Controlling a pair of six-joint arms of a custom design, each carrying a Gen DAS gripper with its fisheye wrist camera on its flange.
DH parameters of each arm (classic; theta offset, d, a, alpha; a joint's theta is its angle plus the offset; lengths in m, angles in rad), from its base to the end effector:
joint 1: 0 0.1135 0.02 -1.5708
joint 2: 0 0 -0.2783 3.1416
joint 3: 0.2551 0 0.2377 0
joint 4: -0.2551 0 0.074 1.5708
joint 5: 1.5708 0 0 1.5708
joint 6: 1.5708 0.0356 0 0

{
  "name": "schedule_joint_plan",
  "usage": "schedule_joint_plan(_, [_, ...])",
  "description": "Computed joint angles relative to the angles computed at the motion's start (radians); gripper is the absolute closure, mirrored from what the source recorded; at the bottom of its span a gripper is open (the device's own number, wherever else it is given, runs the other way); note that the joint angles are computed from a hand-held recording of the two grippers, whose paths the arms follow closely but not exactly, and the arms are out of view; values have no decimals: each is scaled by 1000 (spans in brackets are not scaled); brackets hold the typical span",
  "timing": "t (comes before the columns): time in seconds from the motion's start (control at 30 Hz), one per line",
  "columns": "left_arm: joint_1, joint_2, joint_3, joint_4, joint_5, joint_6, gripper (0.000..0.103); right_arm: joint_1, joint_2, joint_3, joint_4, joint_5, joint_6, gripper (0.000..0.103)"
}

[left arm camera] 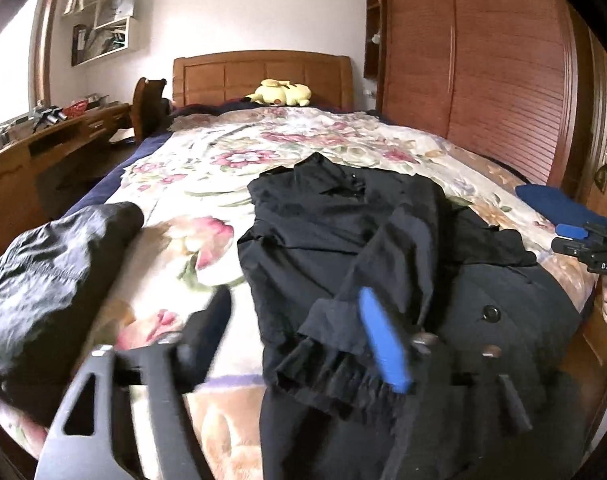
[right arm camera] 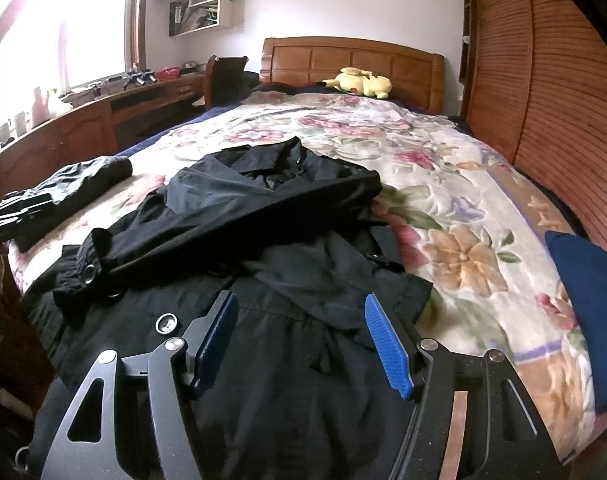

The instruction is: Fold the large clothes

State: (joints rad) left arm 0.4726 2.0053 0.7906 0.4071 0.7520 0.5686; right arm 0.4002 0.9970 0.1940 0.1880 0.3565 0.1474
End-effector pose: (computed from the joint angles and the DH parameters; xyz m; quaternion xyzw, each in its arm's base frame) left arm 0.3162 0.1343 0.0990 0.1780 0.8557 -0.1234 0.4700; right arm 0.1518 0.0507 0.1615 -0.0293 0.8772 -0.0292 0.4783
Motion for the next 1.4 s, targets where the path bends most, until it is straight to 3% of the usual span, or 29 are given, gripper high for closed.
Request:
schedule_joint_plan(0.43, [82,19,-46,40,37,52,30,-63,-27,-40,0,-32,-33,35])
schedule_joint_plan(0.83, [111,62,-73,82,10,101,30,-166,-48,-65,-16,-94,-64,32])
schedule_joint_plan(1.4, [157,183,-106,96,8,214,30,-357,24,-119,14,-197,-134,31])
